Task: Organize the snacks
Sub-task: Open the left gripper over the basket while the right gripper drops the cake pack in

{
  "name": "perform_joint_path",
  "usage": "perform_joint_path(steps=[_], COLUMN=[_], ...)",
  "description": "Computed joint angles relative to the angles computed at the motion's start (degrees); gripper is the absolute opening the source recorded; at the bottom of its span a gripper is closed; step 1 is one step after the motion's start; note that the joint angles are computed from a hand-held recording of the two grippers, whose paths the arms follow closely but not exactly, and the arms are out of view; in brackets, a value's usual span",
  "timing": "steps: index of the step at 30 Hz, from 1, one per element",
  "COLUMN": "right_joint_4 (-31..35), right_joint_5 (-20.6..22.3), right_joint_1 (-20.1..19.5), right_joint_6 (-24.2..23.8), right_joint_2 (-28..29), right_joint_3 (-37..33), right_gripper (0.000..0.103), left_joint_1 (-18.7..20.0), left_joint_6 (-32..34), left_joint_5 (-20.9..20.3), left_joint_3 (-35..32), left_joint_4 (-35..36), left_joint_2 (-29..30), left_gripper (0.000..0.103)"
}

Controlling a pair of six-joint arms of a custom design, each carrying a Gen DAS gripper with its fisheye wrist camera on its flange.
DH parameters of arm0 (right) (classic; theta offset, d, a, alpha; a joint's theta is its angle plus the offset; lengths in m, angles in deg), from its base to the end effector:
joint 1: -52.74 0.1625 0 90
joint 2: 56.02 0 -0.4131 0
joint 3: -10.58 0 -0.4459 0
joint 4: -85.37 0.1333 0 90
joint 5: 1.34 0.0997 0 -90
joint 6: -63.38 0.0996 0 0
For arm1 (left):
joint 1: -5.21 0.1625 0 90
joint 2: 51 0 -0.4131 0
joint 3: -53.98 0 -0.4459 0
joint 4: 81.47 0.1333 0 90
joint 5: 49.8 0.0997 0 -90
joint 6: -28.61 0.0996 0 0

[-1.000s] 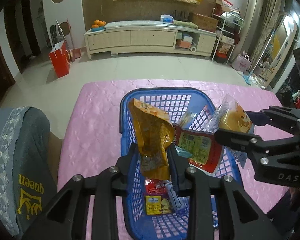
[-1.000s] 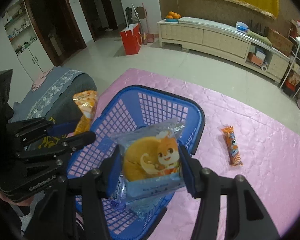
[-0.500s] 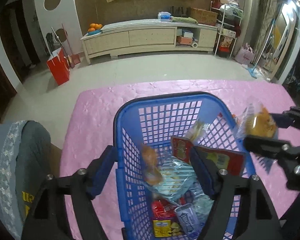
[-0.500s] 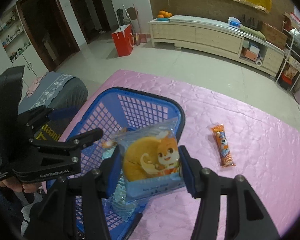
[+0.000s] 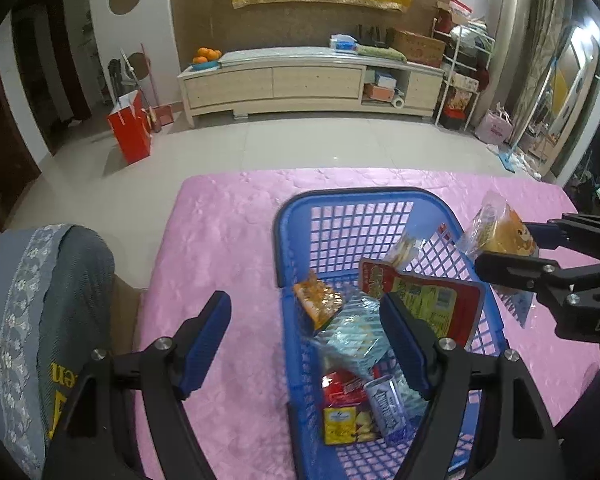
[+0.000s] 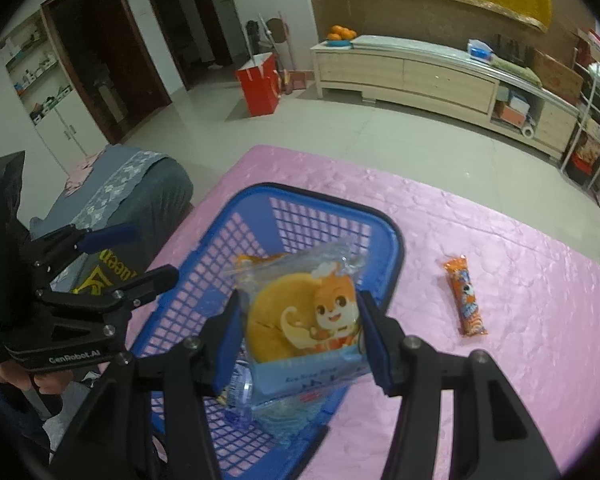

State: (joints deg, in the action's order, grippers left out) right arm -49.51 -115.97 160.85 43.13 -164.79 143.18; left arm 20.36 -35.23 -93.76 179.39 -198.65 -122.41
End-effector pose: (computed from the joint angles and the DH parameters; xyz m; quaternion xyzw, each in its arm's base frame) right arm 0.2117 -0.3522 0.3248 0.2788 -0.9200 0.1745 0.2130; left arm -0.3823 -0.3159 0.0866 0.1762 0.8824 -0.2806 0.3339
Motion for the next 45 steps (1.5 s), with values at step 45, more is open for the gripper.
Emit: perform_joint_path(steps=[45], right_joint_4=[-4.36], right_joint_5=[-5.49], right_joint_1=[4.05], right_joint_6=[-2.53], right_joint_2=[11.09], right_joint_3=[-1.37], right_gripper=[0.091], left_joint_1=[-0.61], left_joint_6=[-7.63], left_joint_5=[-1.50], left_joint_3=[5.46], left_joint_4=[6.16], left_joint_2=[-9.23], left_gripper=[0.075])
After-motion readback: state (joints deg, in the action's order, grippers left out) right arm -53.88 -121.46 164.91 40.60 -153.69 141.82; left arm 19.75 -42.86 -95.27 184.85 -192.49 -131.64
